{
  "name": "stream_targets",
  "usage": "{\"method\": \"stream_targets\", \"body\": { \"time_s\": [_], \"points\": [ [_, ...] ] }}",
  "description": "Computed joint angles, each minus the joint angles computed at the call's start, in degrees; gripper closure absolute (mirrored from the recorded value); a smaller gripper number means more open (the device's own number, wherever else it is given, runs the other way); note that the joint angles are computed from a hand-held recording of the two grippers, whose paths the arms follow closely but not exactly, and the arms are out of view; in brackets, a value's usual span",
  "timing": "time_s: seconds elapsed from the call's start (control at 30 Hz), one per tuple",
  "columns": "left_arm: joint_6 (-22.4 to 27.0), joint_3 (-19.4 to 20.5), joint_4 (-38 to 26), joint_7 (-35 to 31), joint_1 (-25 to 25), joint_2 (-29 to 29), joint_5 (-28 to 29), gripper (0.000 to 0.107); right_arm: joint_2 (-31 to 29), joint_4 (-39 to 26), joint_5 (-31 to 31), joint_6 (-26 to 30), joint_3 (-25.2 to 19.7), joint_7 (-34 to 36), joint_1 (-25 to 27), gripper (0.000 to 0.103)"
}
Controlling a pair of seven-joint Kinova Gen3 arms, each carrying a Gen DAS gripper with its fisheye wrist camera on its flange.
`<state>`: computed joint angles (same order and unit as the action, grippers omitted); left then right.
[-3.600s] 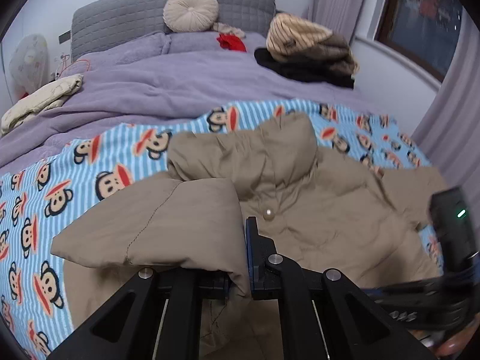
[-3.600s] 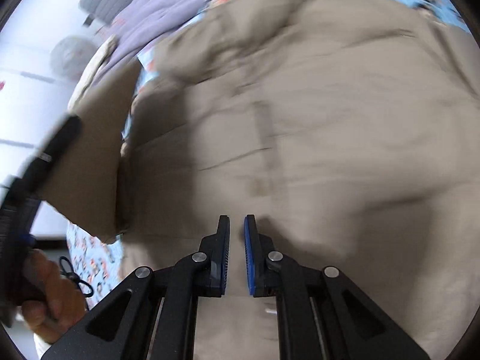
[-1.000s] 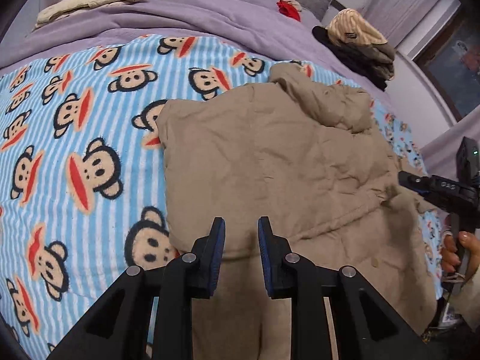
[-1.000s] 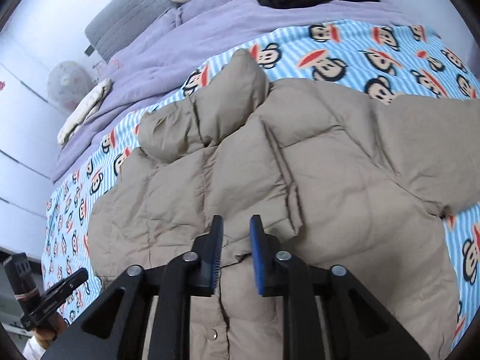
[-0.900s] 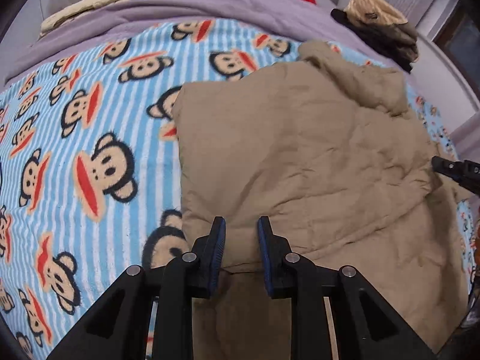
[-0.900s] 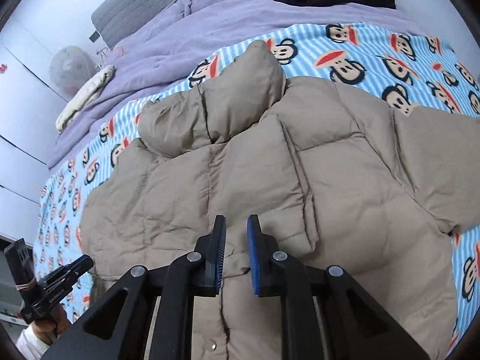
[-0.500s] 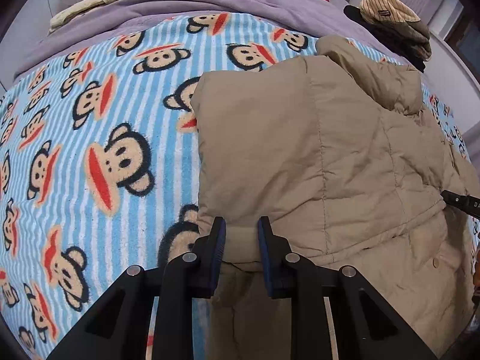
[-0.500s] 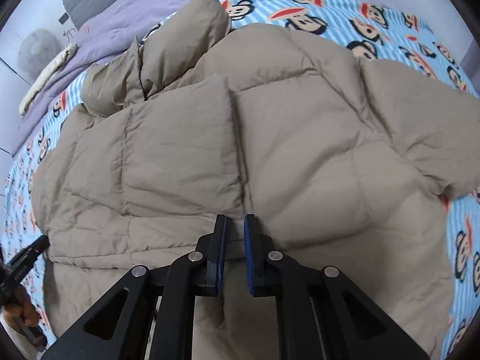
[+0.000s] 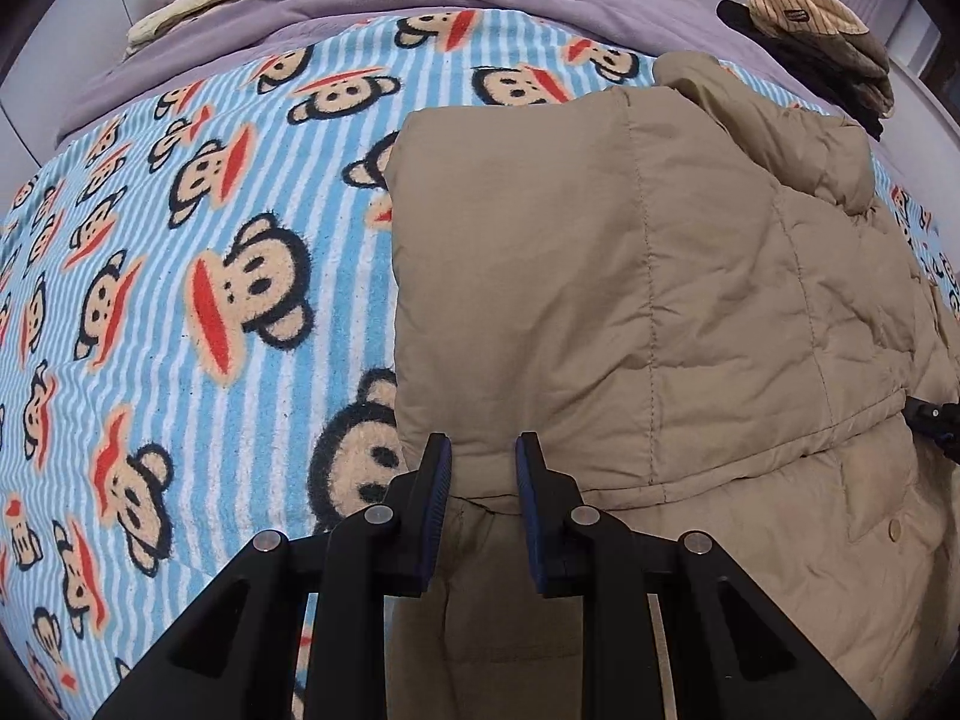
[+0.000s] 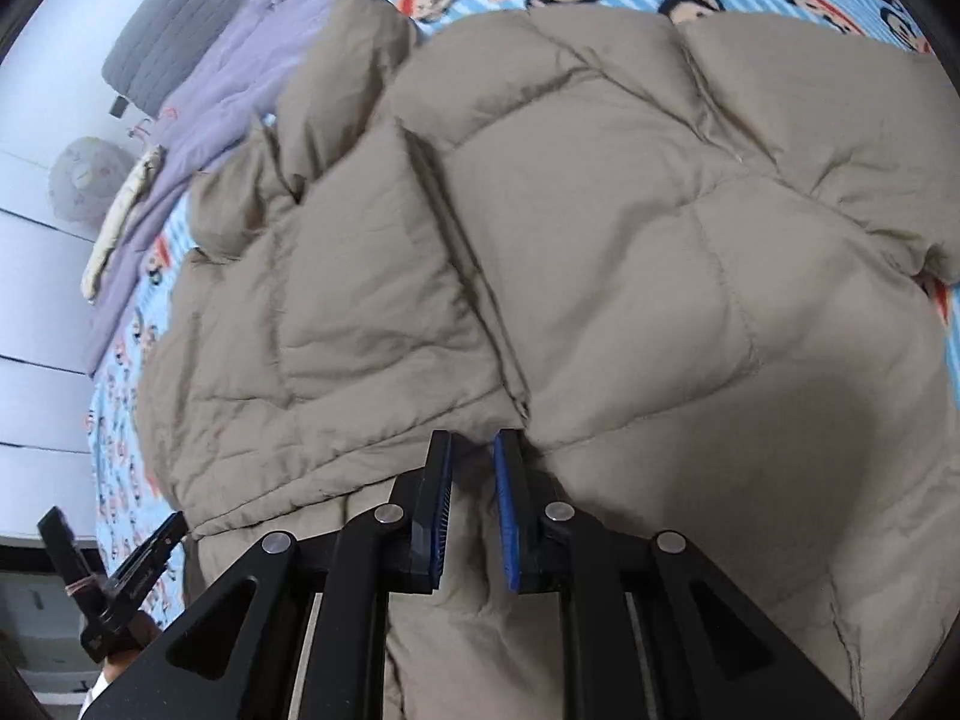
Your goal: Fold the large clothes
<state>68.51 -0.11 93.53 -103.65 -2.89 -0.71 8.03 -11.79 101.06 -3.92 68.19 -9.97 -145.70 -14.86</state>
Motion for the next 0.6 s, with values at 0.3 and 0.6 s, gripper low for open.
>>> {"method": "stream_targets", "body": {
  "time_s": [0.3, 0.6],
  "points": [
    [4.4, -0.3, -2.5, 0.5, -0.1, -2.0, -1.0, 0.083, -0.1, -5.7, 4.5, 9.9, -1.9, -4.5, -2.7, 0.099],
    [12.8, -1.6, -5.2, -2.4, 0.7, -8.8, 4.7, 0.048, -9.7, -5.7, -0.8, 18.7, -5.9, -13.9, -0.3, 0.098]
  ]
}}
